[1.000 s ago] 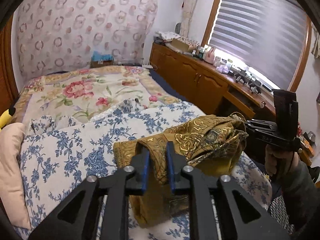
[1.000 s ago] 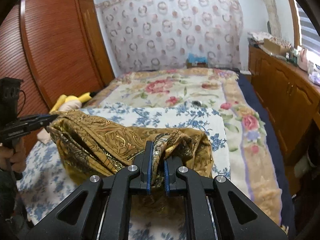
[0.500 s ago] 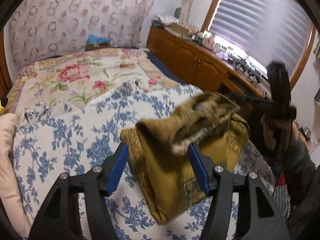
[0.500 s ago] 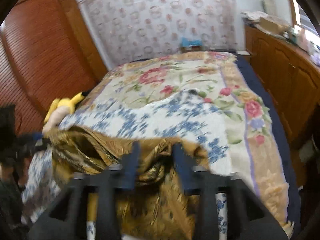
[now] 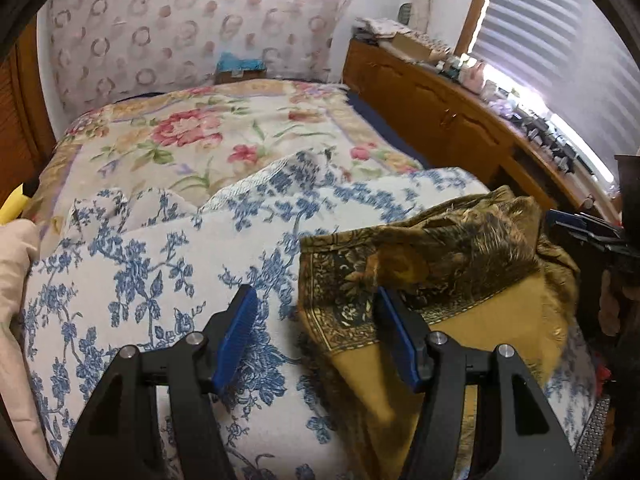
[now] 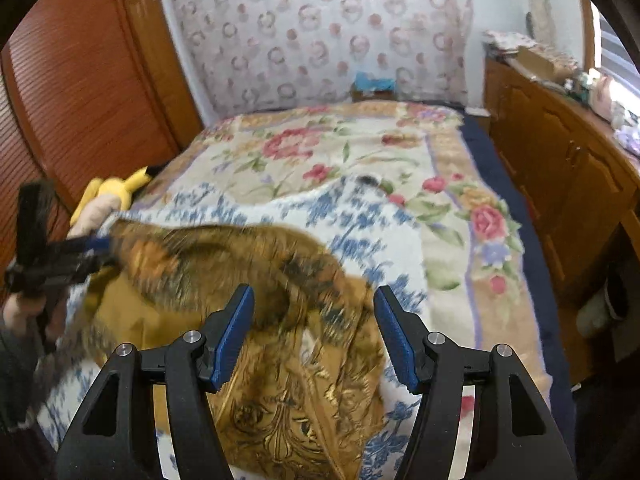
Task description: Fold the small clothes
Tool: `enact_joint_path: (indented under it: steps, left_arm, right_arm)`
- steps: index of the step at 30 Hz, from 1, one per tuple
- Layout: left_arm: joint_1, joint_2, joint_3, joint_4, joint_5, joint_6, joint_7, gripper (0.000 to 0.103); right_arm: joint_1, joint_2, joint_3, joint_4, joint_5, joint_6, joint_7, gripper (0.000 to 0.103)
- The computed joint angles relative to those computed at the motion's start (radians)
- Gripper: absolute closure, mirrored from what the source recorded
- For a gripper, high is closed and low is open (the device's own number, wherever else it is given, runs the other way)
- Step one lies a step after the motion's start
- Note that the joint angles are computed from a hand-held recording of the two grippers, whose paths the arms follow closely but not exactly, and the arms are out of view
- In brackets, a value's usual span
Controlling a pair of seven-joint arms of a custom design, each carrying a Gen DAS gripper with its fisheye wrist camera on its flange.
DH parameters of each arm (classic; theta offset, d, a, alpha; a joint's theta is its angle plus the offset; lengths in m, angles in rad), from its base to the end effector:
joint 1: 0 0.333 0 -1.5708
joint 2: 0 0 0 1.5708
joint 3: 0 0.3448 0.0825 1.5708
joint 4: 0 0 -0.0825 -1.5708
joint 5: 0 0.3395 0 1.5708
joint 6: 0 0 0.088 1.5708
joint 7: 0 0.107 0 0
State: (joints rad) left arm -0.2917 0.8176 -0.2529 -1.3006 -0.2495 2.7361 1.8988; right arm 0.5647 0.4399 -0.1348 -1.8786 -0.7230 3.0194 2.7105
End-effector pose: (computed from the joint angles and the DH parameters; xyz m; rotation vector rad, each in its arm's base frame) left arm 0.6985 -0.3322 0.3751 -1.3985 2.4562 -1.0125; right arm 0.5645 0.3263 0.4002 -1.7463 1.7236 -0.4871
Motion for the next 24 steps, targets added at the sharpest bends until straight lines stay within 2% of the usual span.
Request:
enact_joint_path:
  steps: [2, 3, 4, 5, 7, 10, 12, 13, 14, 15, 16, 17, 18, 20, 22, 24]
  left_arm:
    - [-0.004, 0.004, 0.007, -0.001, 0.004, -0.007, -0.007, 0.042]
    - [-0.001, 0.002, 0.006, -0.010, 0.003, -0.006, -0.008, 0.042]
    - [0.002, -0.001, 0.003, -0.018, 0.000, -0.002, -0.007, 0.042]
    - [0.003, -0.003, 0.002, -0.025, -0.002, 0.001, -0.008, 0.042]
    - [0.005, -0.007, 0.000, -0.029, -0.006, 0.003, -0.013, 0.042]
    - [0.013, -0.021, -0.008, -0.051, -0.012, 0.011, -0.005, 0.042]
    - [0.017, -0.023, -0.011, -0.054, -0.015, 0.003, 0.000, 0.042]
    - [0.021, -0.022, -0.015, -0.055, -0.019, -0.001, 0.002, 0.042]
    - [0.027, -0.019, -0.021, -0.054, -0.026, -0.008, 0.006, 0.042]
    - [0.028, -0.015, -0.022, -0.046, -0.030, -0.017, 0.005, 0.042]
    - [0.031, -0.009, -0.026, -0.036, -0.036, -0.027, 0.003, 0.042]
    - [0.036, -0.003, -0.033, -0.028, -0.046, -0.035, 0.004, 0.042]
    - [0.038, 0.001, -0.038, -0.021, -0.054, -0.041, 0.005, 0.042]
    - [0.038, 0.004, -0.041, -0.018, -0.064, -0.041, 0.006, 0.042]
    - [0.027, 0.004, -0.031, -0.017, -0.060, -0.036, 0.004, 0.042]
    - [0.016, 0.004, -0.022, -0.015, -0.051, -0.031, -0.001, 0.042]
  right_arm:
    - [-0.059, 0.027, 0.075, 0.023, 0.055, -0.012, -0.095, 0.040]
    - [-0.072, 0.039, 0.092, 0.034, 0.076, -0.015, -0.130, 0.043]
    - [-0.086, 0.055, 0.113, 0.053, 0.098, -0.027, -0.174, 0.050]
    - [-0.075, 0.066, 0.102, 0.068, 0.107, -0.039, -0.197, 0.067]
    - [0.014, 0.083, -0.003, 0.107, 0.048, -0.107, -0.144, 0.098]
    - [0.071, 0.073, -0.091, 0.098, -0.034, -0.137, 0.027, 0.098]
    - [0.065, 0.056, -0.095, 0.076, -0.079, -0.118, 0.091, 0.098]
    - [0.058, 0.044, -0.093, 0.057, -0.099, -0.091, 0.124, 0.095]
    - [0.045, 0.038, -0.078, 0.050, -0.105, -0.090, 0.132, 0.079]
    - [0.036, 0.031, -0.065, 0.040, -0.112, -0.084, 0.140, 0.070]
    - [0.027, 0.026, -0.054, 0.032, -0.118, -0.077, 0.144, 0.057]
    - [0.016, 0.022, -0.040, 0.027, -0.118, -0.073, 0.141, 0.051]
    - [0.010, 0.019, -0.031, 0.023, -0.121, -0.067, 0.142, 0.050]
    - [-0.007, 0.018, -0.014, 0.014, -0.118, -0.039, 0.137, 0.038]
    - [-0.024, 0.027, 0.005, 0.017, -0.093, -0.021, 0.118, 0.036]
    - [-0.064, 0.040, 0.059, 0.022, -0.025, -0.039, 0.041, 0.035]
